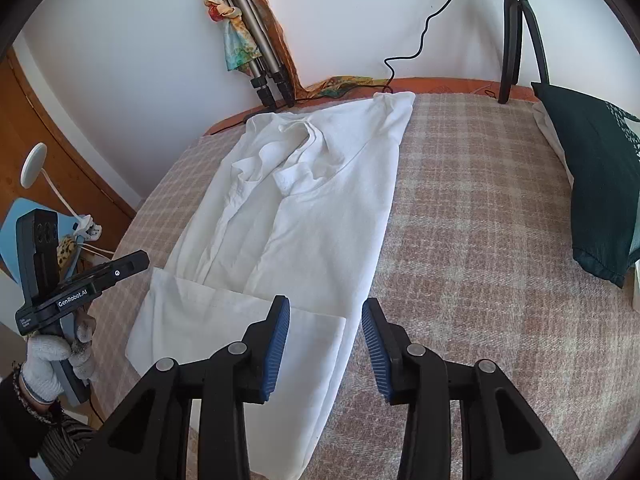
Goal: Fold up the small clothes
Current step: 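Move both grippers to the collar end of the shirt and close them on it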
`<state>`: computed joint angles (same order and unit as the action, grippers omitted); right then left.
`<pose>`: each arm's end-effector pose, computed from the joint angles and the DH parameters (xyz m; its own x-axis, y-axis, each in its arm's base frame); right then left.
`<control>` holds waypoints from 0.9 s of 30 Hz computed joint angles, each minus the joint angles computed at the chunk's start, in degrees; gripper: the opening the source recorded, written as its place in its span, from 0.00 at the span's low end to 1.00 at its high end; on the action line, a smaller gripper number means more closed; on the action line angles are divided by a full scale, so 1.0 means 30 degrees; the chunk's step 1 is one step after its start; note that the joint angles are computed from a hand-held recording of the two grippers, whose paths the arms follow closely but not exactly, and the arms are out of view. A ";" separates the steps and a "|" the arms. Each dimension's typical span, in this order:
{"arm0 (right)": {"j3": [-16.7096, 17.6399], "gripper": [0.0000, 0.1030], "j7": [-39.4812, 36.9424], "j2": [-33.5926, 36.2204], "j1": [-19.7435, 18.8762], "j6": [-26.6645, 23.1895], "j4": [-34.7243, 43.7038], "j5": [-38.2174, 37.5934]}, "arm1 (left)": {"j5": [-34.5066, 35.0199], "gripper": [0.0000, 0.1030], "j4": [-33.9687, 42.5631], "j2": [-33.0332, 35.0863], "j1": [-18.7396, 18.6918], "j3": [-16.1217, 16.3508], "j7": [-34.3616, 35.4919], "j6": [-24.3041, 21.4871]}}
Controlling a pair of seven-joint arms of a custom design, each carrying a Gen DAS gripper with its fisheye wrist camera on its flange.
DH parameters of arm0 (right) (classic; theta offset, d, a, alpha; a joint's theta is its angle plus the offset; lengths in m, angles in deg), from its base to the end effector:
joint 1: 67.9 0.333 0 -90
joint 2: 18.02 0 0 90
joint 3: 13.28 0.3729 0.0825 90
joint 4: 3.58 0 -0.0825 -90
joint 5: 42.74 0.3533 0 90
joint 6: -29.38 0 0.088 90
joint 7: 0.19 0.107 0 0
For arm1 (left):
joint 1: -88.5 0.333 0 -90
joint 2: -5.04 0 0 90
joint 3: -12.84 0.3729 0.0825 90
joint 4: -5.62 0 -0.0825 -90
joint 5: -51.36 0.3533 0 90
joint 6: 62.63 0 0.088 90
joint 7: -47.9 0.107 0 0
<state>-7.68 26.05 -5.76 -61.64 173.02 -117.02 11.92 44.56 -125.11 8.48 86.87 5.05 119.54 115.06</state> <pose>0.5986 0.1154 0.4639 0.6264 -0.7271 -0.2809 -0.6997 -0.3656 -0.6138 0.5470 -0.0792 0.4961 0.1534 -0.9404 0.3034 -0.7187 -0.3169 -0.6189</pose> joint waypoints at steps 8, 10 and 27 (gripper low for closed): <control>0.0046 0.57 0.0041 0.1038 -0.0433 -0.1110 0.2756 0.0324 | -0.3544 0.34 0.2360 0.0889 0.1583 -0.0598 0.3716 -0.1119; 0.0038 0.57 0.0614 0.1653 -0.0431 -0.1333 0.3841 -0.0359 | -0.5030 0.37 0.3476 0.1472 0.2238 -0.0995 0.5129 -0.1915; 0.1457 0.56 0.9301 1.1146 -0.1028 -0.6249 1.8397 -0.5955 | -0.8845 0.40 1.2681 0.8300 0.4474 -0.2191 0.8540 -0.6183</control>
